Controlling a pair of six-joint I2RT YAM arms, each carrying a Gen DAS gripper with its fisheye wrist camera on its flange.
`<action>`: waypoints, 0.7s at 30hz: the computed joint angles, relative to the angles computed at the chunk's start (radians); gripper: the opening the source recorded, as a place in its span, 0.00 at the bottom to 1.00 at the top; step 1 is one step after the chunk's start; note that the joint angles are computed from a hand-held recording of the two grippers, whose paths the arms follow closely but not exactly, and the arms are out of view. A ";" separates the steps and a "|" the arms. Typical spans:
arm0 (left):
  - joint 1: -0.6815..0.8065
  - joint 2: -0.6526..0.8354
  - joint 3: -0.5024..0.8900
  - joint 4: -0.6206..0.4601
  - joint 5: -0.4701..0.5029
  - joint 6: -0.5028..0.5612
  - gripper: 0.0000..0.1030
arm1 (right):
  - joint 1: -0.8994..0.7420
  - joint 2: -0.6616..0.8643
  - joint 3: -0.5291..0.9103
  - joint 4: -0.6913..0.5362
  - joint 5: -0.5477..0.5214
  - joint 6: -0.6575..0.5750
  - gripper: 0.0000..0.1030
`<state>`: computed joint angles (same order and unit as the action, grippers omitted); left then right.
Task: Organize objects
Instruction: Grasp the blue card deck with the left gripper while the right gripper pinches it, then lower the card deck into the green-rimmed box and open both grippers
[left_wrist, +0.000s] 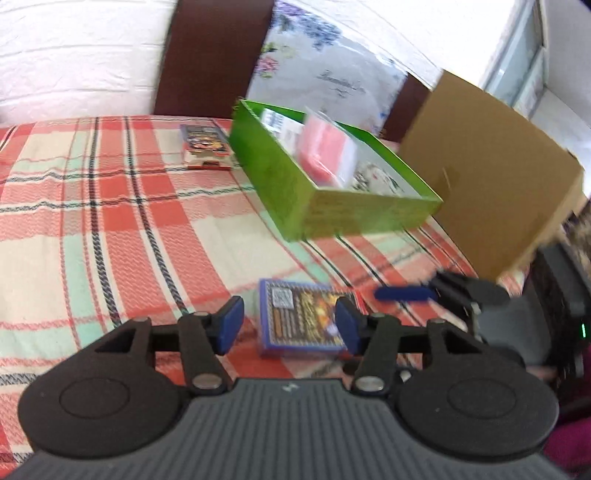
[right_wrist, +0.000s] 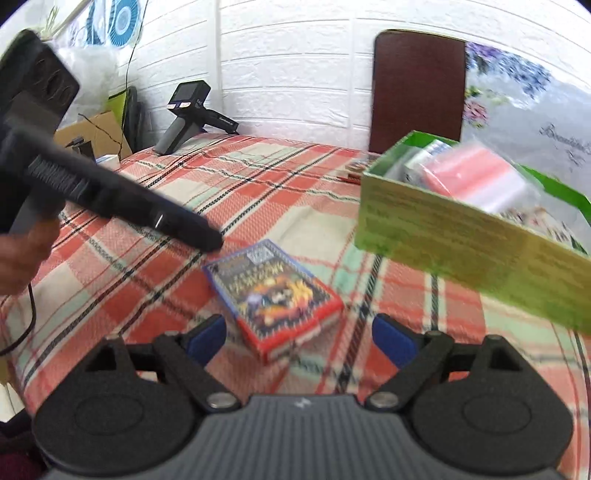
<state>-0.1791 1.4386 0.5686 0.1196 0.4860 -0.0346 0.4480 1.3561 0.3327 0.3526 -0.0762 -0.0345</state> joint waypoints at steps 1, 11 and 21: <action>-0.004 0.018 0.018 -0.006 0.001 -0.006 0.55 | 0.003 -0.008 -0.007 -0.003 0.005 0.001 0.87; -0.103 0.110 0.050 -0.015 -0.090 -0.029 0.53 | 0.046 0.086 0.000 0.092 0.024 -0.014 0.70; -0.276 0.055 0.183 -0.086 -0.186 -0.110 0.52 | -0.095 -0.254 -0.084 -0.042 0.022 -0.073 0.57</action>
<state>-0.4553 1.4933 0.7518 0.0341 0.2996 -0.1449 0.3525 1.1023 0.2491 0.3110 -0.0546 -0.1077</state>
